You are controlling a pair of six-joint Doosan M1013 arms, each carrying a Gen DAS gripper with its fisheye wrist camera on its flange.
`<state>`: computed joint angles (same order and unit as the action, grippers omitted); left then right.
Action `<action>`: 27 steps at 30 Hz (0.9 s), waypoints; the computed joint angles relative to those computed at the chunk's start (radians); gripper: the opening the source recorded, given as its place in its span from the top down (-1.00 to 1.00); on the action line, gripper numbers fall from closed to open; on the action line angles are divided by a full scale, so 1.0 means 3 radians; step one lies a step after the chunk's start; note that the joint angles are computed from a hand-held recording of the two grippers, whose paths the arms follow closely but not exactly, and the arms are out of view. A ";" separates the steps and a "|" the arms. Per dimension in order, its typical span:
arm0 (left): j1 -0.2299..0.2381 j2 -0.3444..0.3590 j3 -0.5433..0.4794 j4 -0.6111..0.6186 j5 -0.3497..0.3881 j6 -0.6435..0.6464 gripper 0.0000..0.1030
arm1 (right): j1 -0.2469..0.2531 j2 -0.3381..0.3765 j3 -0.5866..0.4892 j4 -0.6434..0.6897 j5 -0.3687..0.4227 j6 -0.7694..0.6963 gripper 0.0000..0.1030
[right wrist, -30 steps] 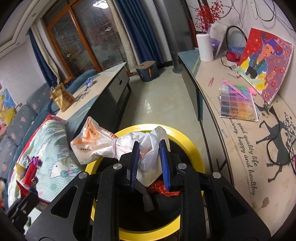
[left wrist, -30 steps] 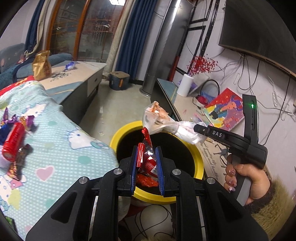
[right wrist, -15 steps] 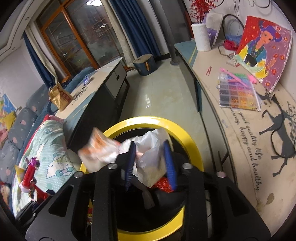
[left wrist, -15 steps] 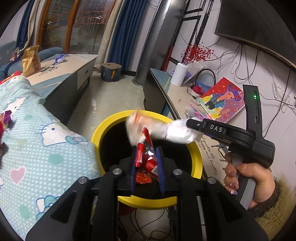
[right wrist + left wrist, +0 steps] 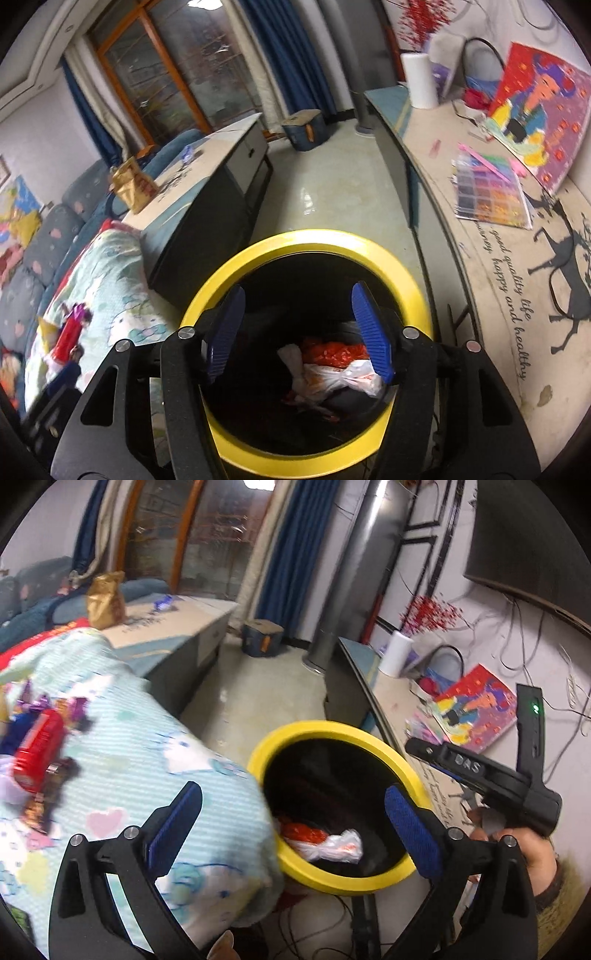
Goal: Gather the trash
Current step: 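Bring both tools back over the remaining trash on the bed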
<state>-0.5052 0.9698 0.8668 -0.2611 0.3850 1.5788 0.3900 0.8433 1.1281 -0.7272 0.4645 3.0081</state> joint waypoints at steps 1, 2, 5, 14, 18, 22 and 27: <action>0.0004 -0.0027 0.0041 0.0111 -0.0054 -0.0107 -0.87 | 0.0007 0.0000 -0.0009 0.0016 -0.0023 -0.0044 -0.04; 0.0012 -0.0052 0.0082 0.0200 -0.0101 -0.0191 -0.87 | 0.0020 0.0004 -0.0028 0.0044 -0.0051 -0.0123 -0.04; 0.0027 -0.0130 0.0192 0.0689 -0.0226 -0.0674 -0.87 | 0.0056 0.0016 -0.0080 0.0096 -0.0108 -0.0293 -0.04; 0.0116 -0.0327 0.0490 0.1907 -0.0477 -0.2036 -0.87 | 0.0174 0.0055 -0.0229 0.0373 -0.0328 -0.0955 -0.11; 0.0146 -0.0392 0.0592 0.2607 -0.0507 -0.2812 -0.87 | 0.0210 0.0087 -0.0311 0.0606 -0.0368 -0.1332 -0.12; 0.0193 -0.0454 0.0700 0.3191 -0.0540 -0.3487 -0.87 | 0.0254 0.0129 -0.0421 0.0905 -0.0384 -0.1773 -0.12; 0.0252 -0.0524 0.0820 0.3967 -0.0525 -0.4367 -0.87 | 0.0308 0.0197 -0.0584 0.1311 -0.0374 -0.2346 -0.12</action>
